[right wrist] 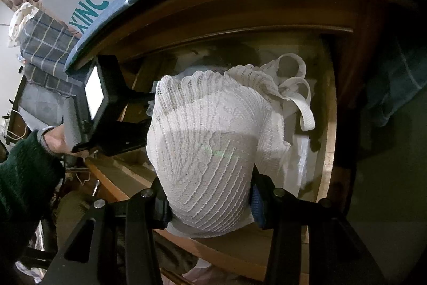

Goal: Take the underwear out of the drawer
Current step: 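Reach the left tool into the drawer and grasp the pale blue sock, then lift the pale blue sock out of the drawer with the left tool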

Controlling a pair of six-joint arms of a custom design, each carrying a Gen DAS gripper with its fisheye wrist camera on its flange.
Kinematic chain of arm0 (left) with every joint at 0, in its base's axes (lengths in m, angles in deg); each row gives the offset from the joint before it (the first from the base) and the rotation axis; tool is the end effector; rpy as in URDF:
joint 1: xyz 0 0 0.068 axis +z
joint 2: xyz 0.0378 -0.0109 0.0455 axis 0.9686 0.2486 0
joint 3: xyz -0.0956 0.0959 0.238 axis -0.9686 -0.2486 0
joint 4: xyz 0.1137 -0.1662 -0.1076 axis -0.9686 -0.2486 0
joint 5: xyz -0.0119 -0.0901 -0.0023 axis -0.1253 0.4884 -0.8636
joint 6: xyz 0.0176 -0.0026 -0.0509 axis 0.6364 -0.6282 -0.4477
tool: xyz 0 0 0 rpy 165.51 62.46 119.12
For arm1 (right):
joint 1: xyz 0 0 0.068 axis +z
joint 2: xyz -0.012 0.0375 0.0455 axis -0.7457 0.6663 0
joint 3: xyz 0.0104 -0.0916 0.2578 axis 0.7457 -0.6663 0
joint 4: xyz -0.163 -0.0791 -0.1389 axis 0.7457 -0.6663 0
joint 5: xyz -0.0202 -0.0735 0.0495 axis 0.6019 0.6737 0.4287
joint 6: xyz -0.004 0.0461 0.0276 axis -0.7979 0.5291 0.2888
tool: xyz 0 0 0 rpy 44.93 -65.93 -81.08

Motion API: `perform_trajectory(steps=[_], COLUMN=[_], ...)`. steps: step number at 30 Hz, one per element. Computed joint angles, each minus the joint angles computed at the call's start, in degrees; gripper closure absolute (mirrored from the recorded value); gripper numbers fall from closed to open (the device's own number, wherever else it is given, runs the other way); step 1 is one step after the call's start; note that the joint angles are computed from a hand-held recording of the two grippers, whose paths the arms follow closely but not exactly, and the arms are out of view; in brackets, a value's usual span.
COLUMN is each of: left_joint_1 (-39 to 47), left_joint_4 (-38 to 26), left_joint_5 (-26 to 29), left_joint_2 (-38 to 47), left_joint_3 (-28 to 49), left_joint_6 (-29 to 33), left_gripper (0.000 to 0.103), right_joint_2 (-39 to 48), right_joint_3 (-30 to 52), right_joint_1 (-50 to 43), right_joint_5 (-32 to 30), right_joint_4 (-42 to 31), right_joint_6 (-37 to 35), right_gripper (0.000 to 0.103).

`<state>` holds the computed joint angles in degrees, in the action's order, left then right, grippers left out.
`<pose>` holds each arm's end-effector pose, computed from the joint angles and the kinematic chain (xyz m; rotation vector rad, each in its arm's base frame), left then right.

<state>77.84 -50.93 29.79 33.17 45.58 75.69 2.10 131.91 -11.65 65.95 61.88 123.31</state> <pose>0.3000 0.0103 0.2100 1.5335 2.3480 0.2543 0.1971 0.1505 0.2463 0.0922 2.6226 0.6551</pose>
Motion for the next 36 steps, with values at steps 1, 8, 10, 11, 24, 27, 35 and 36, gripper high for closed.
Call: perform_trajectory(steps=[1,8,10,11,24,27,35,36], left_joint_1=[0.01,0.13,-0.08,-0.3,0.56,0.55,2.33,2.42], left_joint_4=[0.28,2.86,3.94,4.28,-7.17,-10.47,-22.71,-22.68], left_joint_5=[0.28,0.3,0.14,-0.2,0.3,0.08,2.86,2.73], left_joint_2=[0.83,5.93,6.35,6.54,6.56,6.39,5.54,5.09], left_joint_3=[0.74,4.12,3.92,3.91,7.83,9.0,14.75,14.21], left_joint_6=[-0.47,-2.16,-1.56,-1.42,-0.24,0.28,-1.24,-0.62], left_gripper=[0.057,0.057,0.057,0.057,0.074,0.074,0.075,0.075], right_joint_2=[0.01,-0.05,-0.08,0.0,-0.37,-0.54,-1.02,-1.13], right_joint_3=[-0.03,-0.06,-0.02,0.03,-0.53,-0.73,-1.12,-1.23], right_joint_1=[0.0,-0.71,-0.8,-0.82,-0.58,-0.67,-0.75,-0.72], right_joint_5=[-0.06,-0.79,-1.03,-0.98,-1.12,-1.18,-1.12,-1.1], right_joint_4=[0.02,-0.09,-0.11,-0.16,0.65,0.83,1.16,1.27], right_joint_6=[-0.03,-0.46,-0.57,-0.63,-0.59,-0.62,-0.61,-0.56], right_gripper=[0.061,0.06,0.06,0.06,0.06,0.06,0.06,0.06])
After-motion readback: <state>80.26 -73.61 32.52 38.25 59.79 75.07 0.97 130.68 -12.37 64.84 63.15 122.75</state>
